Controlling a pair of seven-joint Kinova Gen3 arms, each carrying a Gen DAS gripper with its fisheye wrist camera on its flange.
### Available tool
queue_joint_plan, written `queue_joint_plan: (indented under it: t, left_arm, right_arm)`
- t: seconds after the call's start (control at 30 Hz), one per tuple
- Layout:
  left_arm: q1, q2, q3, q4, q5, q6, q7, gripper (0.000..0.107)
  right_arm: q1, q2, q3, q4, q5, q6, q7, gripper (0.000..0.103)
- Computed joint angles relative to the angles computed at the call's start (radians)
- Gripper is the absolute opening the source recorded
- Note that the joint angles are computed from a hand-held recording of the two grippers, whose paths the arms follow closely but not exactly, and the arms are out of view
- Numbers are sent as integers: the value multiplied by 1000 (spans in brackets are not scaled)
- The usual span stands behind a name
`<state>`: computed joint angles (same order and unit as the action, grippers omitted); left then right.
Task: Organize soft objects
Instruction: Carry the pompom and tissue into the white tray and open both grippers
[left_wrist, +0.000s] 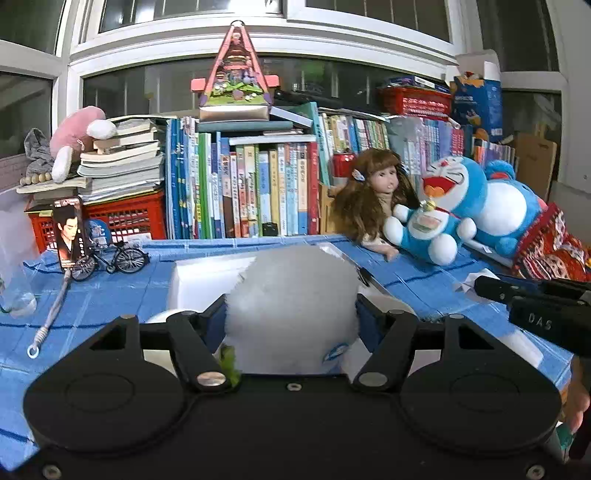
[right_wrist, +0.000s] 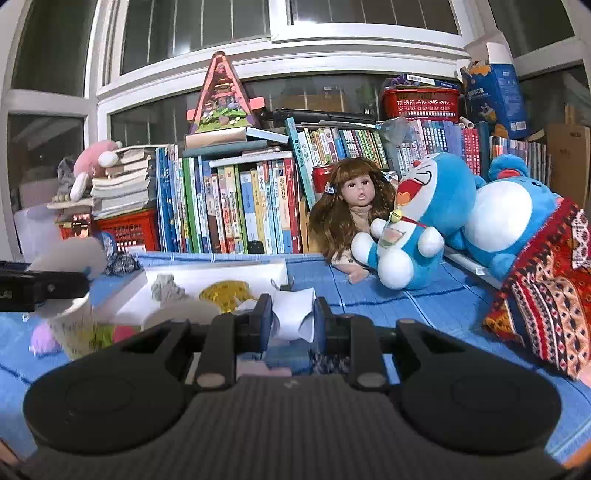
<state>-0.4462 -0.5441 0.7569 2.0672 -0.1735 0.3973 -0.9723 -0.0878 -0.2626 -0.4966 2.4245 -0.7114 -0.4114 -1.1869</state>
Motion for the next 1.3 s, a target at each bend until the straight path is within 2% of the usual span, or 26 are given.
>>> queue_joint_plan:
  t: [0.27,0.5,0.57,0.67,0.73,0.87,1.1,1.2,1.3]
  left_arm:
    - [59,126,-104,-97,-62,67,-31,66]
    - [146,269,-223,-203,-119,137,-20,66]
    - [184,308,-271,-237,-123,162,-39,66]
    - [213,357,-307,-284,-150,203,-36,66]
    - [234,395,-331,-324,-158,235,-49,66]
    - [288,489,-424,-436,-63,321,-143,66]
    - [334,641,-532,-614,65,467,-244,66]
    - [368,711,-565,-697,64,557,-259,66]
    - [400,760,-602,-747,65,608,-263,66]
  right_arm:
    - [-85,58,189,-130,230,158,-131,29]
    - [-101,141,252,-274,389,307,-235,29]
    - [-145,166,304,-318,446,353,-283,29]
    - [-240,207,403,-393,504,433,-323,29]
    - [-240,234,403,-442,542,479,-348,29]
    - [-224,296,389,-565,546,594,-339,29]
    - [-253,431,394,-809,673,806,-477,29]
    - [-271,490,399,-901,705,885,-513,29]
    - [-289,552,408,-988,731,969,-543,29]
